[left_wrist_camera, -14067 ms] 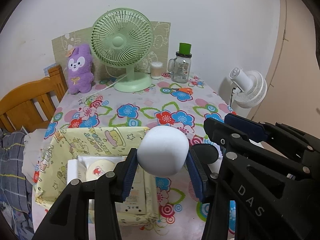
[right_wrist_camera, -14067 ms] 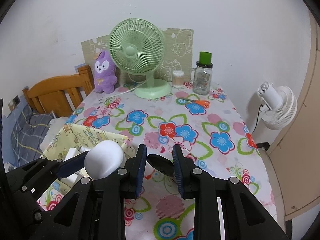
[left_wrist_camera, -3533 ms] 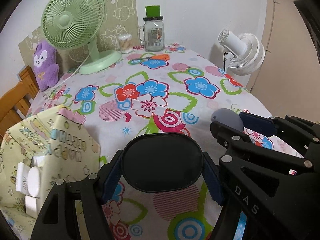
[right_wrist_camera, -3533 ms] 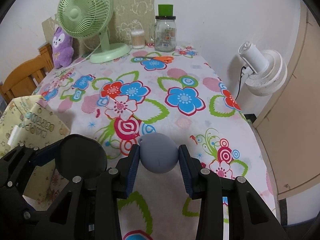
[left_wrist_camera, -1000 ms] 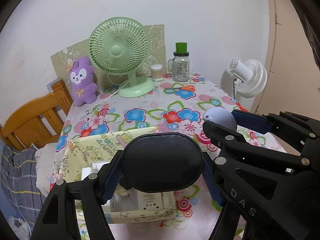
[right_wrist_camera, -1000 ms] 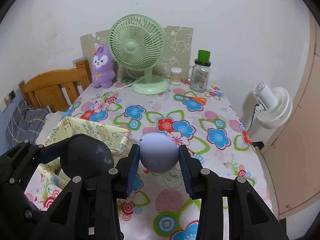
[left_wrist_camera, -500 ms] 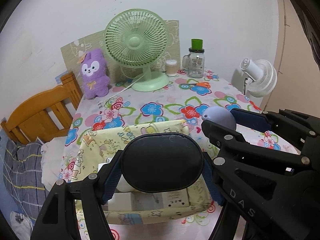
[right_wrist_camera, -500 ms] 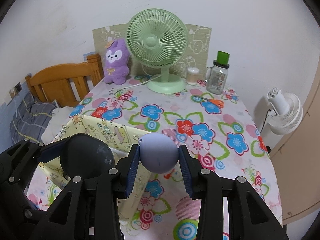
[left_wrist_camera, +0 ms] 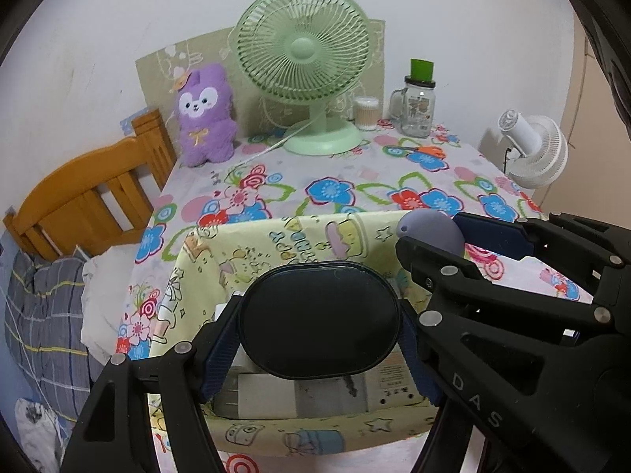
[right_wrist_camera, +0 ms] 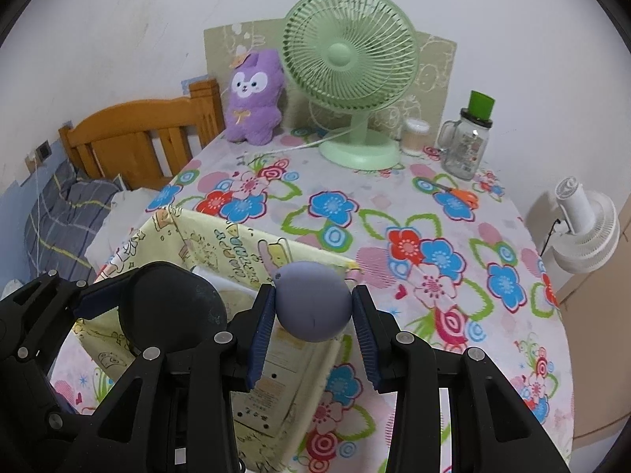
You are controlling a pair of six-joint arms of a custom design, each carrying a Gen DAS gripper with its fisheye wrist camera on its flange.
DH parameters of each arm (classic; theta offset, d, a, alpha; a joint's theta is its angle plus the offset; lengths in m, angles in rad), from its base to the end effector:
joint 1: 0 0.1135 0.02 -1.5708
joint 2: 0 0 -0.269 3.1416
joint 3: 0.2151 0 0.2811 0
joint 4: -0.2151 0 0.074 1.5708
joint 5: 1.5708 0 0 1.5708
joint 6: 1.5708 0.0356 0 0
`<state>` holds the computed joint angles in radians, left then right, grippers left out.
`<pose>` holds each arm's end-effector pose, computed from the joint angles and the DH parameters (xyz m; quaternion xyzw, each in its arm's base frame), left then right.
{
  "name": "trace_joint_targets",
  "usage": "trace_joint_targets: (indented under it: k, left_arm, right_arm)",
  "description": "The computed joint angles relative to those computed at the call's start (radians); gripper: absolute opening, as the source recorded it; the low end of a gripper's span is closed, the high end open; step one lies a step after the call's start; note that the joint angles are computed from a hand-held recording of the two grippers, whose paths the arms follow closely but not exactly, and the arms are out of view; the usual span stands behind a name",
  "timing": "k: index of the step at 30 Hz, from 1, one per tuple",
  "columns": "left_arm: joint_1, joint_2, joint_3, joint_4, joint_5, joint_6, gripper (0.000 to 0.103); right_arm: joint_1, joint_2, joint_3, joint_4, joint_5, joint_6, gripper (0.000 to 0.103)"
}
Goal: Organize rigid objects
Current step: 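Lift and carry the pad and ball with both tools over the yellow box, then lower the pad and ball into the box and open both tools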
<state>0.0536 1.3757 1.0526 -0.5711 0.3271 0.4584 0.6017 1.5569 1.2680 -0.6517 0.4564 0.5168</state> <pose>0.3149 0.0054 0.2631 0.2400 0.9009 -0.0657 0.3557 0.3049 0.1903 0.2761 0.0308 0.9283 -0.0222 0.3700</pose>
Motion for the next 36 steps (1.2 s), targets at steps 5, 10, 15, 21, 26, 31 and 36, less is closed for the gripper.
trace_joint_targets:
  k: [5, 10, 15, 21, 26, 31, 36]
  left_arm:
    - [0.013, 0.025, 0.003, 0.009, 0.004, 0.007, 0.076]
    - [0.024, 0.053, 0.01, 0.014, 0.002, 0.005, 0.076]
    - [0.035, 0.079, 0.017, 0.013, 0.007, 0.007, 0.076]
    - [0.041, 0.107, 0.03, 0.01, 0.008, 0.007, 0.076]
    - [0.039, 0.118, 0.037, 0.008, 0.014, 0.004, 0.076]
    - [0.027, 0.124, 0.047, 0.004, 0.027, -0.006, 0.076]
    - [-0.003, 0.128, 0.046, 0.007, 0.029, -0.015, 0.076]
  right_arm:
    - [-0.001, 0.044, 0.027, 0.006, -0.018, -0.009, 0.042]
    - [-0.005, 0.087, 0.051, 0.009, -0.038, -0.011, 0.043]
    - [-0.004, 0.116, 0.065, 0.014, -0.05, -0.009, 0.043]
    - [-0.008, 0.15, 0.091, 0.009, -0.07, -0.017, 0.043]
    - [-0.01, 0.163, 0.107, -0.006, -0.063, -0.025, 0.049]
    - [0.015, 0.129, 0.091, -0.008, 0.051, -0.061, 0.066]
    - [0.001, 0.097, 0.062, -0.017, 0.069, -0.049, 0.068]
